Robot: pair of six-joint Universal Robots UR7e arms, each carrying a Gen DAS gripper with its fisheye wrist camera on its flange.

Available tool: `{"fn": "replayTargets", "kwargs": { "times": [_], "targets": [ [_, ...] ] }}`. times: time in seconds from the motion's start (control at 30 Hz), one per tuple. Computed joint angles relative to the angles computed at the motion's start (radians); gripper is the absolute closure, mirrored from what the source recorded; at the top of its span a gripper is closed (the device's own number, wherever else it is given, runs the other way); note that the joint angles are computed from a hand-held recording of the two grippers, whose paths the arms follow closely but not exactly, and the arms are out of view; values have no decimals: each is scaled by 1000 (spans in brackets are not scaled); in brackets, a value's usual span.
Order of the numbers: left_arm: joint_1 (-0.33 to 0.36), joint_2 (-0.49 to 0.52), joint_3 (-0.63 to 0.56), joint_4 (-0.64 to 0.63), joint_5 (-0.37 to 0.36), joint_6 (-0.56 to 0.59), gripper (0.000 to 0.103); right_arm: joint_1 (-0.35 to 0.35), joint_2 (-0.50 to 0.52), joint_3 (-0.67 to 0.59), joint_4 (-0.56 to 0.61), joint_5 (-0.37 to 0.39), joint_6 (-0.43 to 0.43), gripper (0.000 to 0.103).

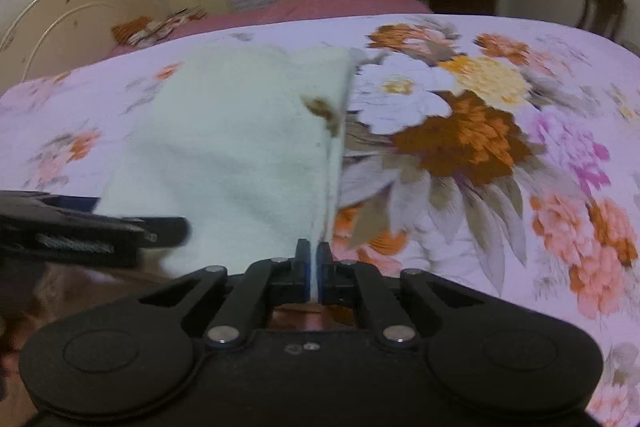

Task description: Fold small clothes

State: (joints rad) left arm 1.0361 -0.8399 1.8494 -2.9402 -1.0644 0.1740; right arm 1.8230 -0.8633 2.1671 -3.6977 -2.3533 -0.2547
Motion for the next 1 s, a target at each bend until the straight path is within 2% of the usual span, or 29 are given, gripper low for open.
{"fn": "replayTargets", "kwargs": {
  "times": [0.03,0.07,0.2,0.27,0.3,0.33,0.5,0.6,0.67,0.73,0.83,0.93,0.97,1.0],
  "targets": [
    [2,-4,-6,7,-10,-13,0,-1,-16,9,0,23,19,84],
    [3,-6,-13,9,-15,-25,0,-2,-28,14,-5,41,34,80],
    [1,5,-56,-5,-15,-32,0,6,-27,-27,-35,57,-12,76],
    [2,16,-83,-1,-7,-31,0,0,-21,-63,-13,68,-22,67],
    [5,23,-96,1,-3,-29,0,-6,-18,-79,-4,75,-22,54],
    [7,32,-109,-1,6,-25,0,-14,-17,-89,-3,91,-25,46],
    [29,76,-176,6,10,-42,0,-44,-11,-145,57,140,21,45],
    [42,102,-212,19,3,-48,0,-55,5,-180,76,141,10,48],
    [50,116,-233,35,-15,-56,0,-65,12,-194,87,135,2,58],
    [58,128,-251,60,-37,-74,0,-79,18,-197,94,120,-6,76],
    [60,137,-248,44,-50,-71,0,-107,-7,-166,95,169,13,77],
    [60,144,-255,43,-59,-73,0,-106,-15,-164,87,182,7,78],
    [61,144,-258,47,-61,-73,0,-107,-18,-164,81,194,8,75],
    [62,145,-261,49,-64,-71,0,-110,-23,-164,86,207,17,62]
  ]
}}
